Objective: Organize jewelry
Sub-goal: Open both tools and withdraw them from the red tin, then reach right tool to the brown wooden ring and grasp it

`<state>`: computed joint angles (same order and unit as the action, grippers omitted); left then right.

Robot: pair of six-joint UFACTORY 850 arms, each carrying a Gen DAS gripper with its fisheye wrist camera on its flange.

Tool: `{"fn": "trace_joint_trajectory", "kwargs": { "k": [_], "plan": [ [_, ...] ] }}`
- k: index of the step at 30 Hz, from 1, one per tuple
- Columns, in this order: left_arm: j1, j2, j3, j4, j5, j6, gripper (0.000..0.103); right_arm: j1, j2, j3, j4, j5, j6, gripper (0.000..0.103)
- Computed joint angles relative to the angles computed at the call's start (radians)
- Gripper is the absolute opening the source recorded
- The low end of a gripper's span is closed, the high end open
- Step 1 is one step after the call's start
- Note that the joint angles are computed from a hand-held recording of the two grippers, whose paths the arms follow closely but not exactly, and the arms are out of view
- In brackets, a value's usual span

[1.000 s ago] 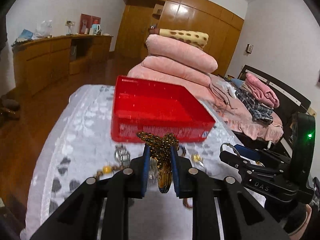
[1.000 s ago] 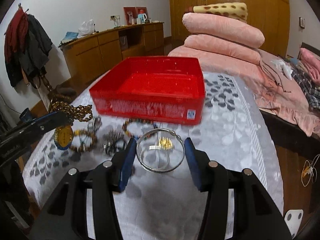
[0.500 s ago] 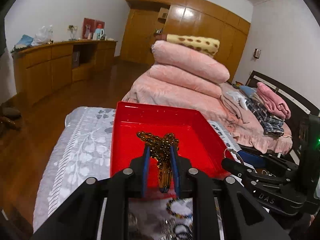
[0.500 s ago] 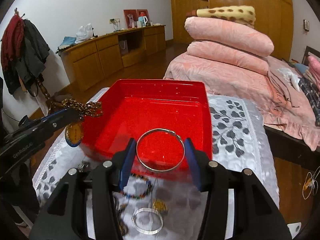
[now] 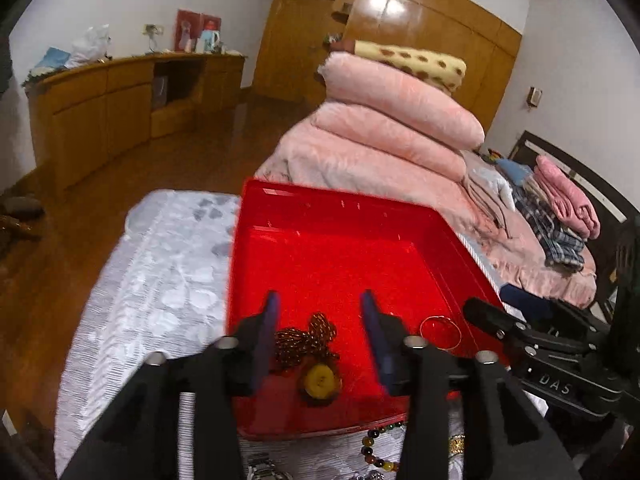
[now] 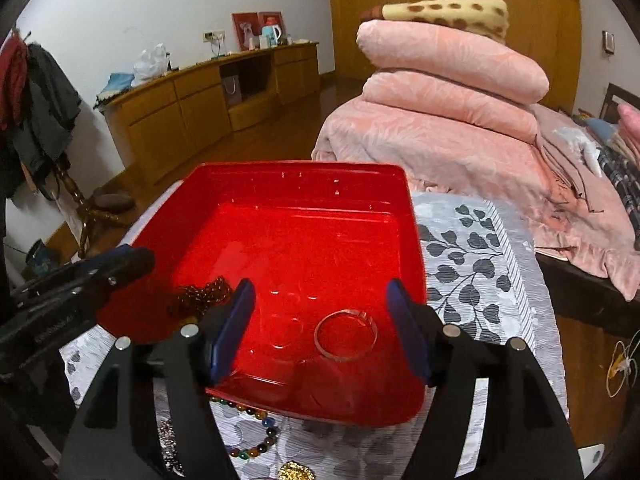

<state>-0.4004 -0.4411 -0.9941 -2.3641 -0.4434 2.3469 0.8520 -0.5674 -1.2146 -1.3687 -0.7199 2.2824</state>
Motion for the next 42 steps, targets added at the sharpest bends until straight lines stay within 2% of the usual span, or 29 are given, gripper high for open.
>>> {"fn": "trace_joint_trajectory", "kwargs": {
  "k": [1,3,5,9,12,15,18,23,27,32,33,37,42],
  "plan": [
    [0.001,0.013,0.011,-0.023,0.000,0.025,0.053,0.004,0.004,0.003,-0.003,-0.008,0.007,0.073],
    [0.006,0.044,0.039,-0.059,-0.009,0.066,0.068,0.017,0.013,0.013,-0.009,-0.031,0.019,0.079],
    [0.009,0.080,0.076,-0.124,-0.014,0.136,0.078,0.039,0.027,0.030,-0.016,-0.059,0.038,0.081],
    [0.022,0.146,0.157,-0.207,-0.031,0.256,0.091,0.091,0.045,0.061,-0.023,-0.102,0.079,0.087],
    [0.035,0.192,0.225,-0.297,-0.045,0.372,0.095,0.127,0.048,0.074,-0.019,-0.120,0.097,0.088],
    [0.043,0.227,0.289,-0.392,-0.059,0.477,0.097,0.169,0.045,0.091,-0.004,-0.128,0.142,0.088],
    [0.065,0.249,0.331,-0.346,-0.063,0.438,0.097,0.198,0.034,0.092,0.019,-0.130,0.173,0.088],
    [0.076,0.274,0.398,-0.356,-0.065,0.448,0.097,0.242,0.001,0.075,0.082,-0.150,0.194,0.088],
    [0.069,0.279,0.439,-0.407,-0.060,0.514,0.097,0.277,-0.031,0.048,0.123,-0.161,0.175,0.088],
    [0.073,0.279,0.476,-0.395,-0.055,0.507,0.097,0.302,-0.065,0.013,0.145,-0.122,0.150,0.087],
    [0.074,0.279,0.484,-0.387,-0.058,0.506,0.097,0.305,-0.073,0.006,0.144,-0.112,0.149,0.082],
    [0.057,0.284,0.510,-0.479,-0.063,0.609,0.097,0.308,-0.095,-0.019,0.162,-0.070,0.119,0.071],
    [0.063,0.277,0.515,-0.497,-0.057,0.630,0.097,0.299,-0.113,-0.039,0.184,-0.027,0.097,0.052]
  ]
}}
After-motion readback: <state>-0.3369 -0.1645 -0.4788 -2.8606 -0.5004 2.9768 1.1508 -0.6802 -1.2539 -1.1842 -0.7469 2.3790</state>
